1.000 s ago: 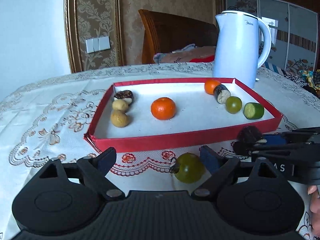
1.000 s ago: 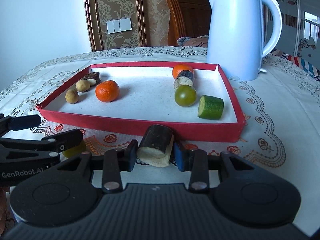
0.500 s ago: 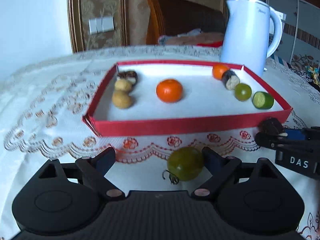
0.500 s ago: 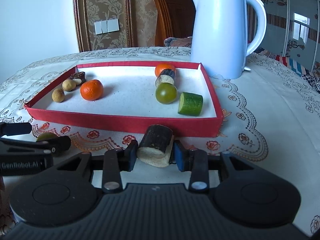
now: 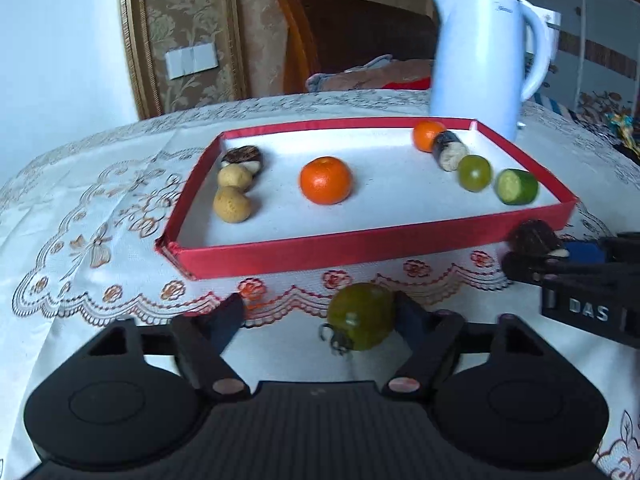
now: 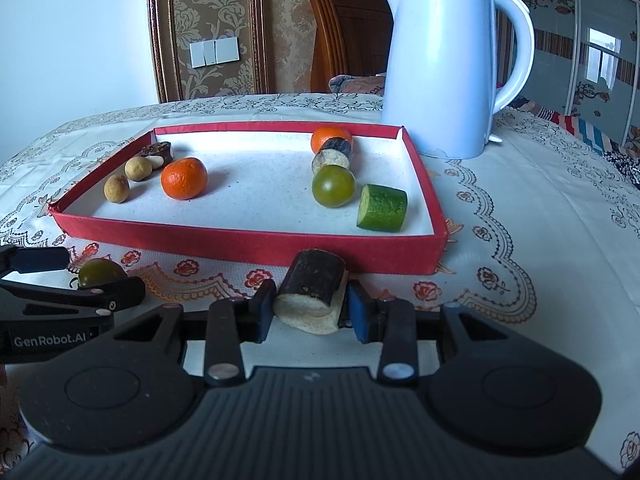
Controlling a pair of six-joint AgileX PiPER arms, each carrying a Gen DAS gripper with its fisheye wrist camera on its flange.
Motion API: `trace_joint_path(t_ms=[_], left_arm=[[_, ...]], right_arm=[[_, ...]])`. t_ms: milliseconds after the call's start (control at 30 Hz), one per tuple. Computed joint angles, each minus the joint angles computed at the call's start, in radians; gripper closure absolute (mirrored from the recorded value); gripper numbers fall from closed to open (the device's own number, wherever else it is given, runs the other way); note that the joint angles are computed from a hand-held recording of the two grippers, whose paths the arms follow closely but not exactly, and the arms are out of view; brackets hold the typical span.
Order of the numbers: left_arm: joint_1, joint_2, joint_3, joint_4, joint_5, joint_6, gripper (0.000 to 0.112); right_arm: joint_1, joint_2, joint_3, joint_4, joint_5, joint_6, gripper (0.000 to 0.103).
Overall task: Organize fruits
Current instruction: 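Carry the eggplant chunk and green plum into the tray with both grippers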
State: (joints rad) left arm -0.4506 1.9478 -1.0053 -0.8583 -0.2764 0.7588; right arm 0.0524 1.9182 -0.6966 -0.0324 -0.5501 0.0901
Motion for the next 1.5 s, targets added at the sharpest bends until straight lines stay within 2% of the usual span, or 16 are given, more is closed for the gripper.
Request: trace_joint_path(t_ms=[67,300,667,767,900,933,1067,1267,1500], left_arm=[[-0.008,-0.001,0.005,0.028,-0.01,-0.01,0.054],[-0.013,-0.003,0.013,0.125,-0.01,-0.072,0.078],[-0.023,-0.005,0.022,0.108,-0.034,-0.066,0.079],[-0.013,-0.02,0.035,0.157,-0.042,-0.127,0.079],[0.019,-0.047,0.043,0.29,-0.032,-0.291,0.079],[0.023,-0.05,0.038,0.288,-0.032,-0.293,0.079],[0.021,-0.046,0.003,0.156,-0.05,-0.183,0.079],[0.041,0.002,-0.129,-0.086,-0.006,0.052,0.079],[0.057,0.103,-0.285,-0.338,-0.018,0.301,0.079]], right_arm=[[-0.001,-0.002,0.002,-0.002,-0.001,-0.001,0.067],[-0.001,-0.002,0.002,-0.007,-0.002,0.002,0.067],[-0.005,-0.004,0.014,-0.023,-0.032,0.023,0.067],[-0.005,-0.018,0.049,-0.014,-0.094,0.014,0.067],[-0.005,-0.05,0.076,-0.03,-0.139,-0.004,0.067],[-0.005,-0.059,0.078,-0.027,-0.143,-0.019,0.067],[-0.005,-0.065,0.047,-0.006,-0.134,-0.057,0.067],[-0.017,-0.026,-0.056,0.001,-0.062,-0.045,0.067],[-0.005,0.028,-0.175,0.026,0.016,-0.041,0.067]])
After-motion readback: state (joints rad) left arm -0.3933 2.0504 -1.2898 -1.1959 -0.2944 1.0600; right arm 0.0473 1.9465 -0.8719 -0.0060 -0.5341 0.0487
